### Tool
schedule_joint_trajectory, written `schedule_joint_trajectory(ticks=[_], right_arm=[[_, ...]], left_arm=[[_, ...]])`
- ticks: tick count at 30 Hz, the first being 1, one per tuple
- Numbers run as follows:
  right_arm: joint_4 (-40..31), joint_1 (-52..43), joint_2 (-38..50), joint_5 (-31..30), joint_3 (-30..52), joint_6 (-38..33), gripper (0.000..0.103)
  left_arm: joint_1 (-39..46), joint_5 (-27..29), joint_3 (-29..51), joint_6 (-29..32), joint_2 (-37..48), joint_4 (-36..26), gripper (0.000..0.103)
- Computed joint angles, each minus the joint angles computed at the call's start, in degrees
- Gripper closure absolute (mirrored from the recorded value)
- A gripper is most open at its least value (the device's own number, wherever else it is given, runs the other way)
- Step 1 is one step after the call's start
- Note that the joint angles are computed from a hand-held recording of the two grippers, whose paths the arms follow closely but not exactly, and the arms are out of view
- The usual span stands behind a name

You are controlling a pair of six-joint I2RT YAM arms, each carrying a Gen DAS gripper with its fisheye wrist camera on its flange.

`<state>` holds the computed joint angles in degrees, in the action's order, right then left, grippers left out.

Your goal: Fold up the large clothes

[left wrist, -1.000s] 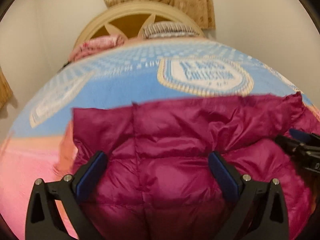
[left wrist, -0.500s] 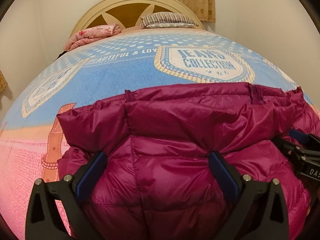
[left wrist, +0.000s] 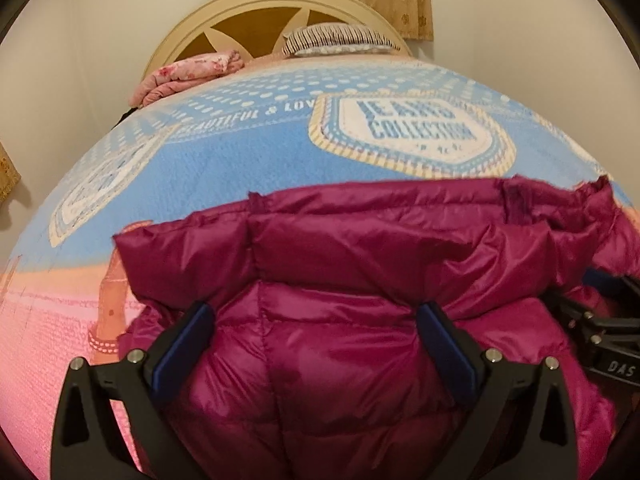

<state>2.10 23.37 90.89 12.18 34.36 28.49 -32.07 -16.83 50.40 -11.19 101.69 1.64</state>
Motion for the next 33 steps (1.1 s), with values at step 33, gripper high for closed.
schedule_joint_trajectory(ticks=[33], right_arm=[[-2.6, 2.2, 3.0, 4.4, 2.8, 0.5, 0.018]], left_arm=[[-7.2, -2.1, -8.7, -5.8, -15.5, -4.2, 0.000]])
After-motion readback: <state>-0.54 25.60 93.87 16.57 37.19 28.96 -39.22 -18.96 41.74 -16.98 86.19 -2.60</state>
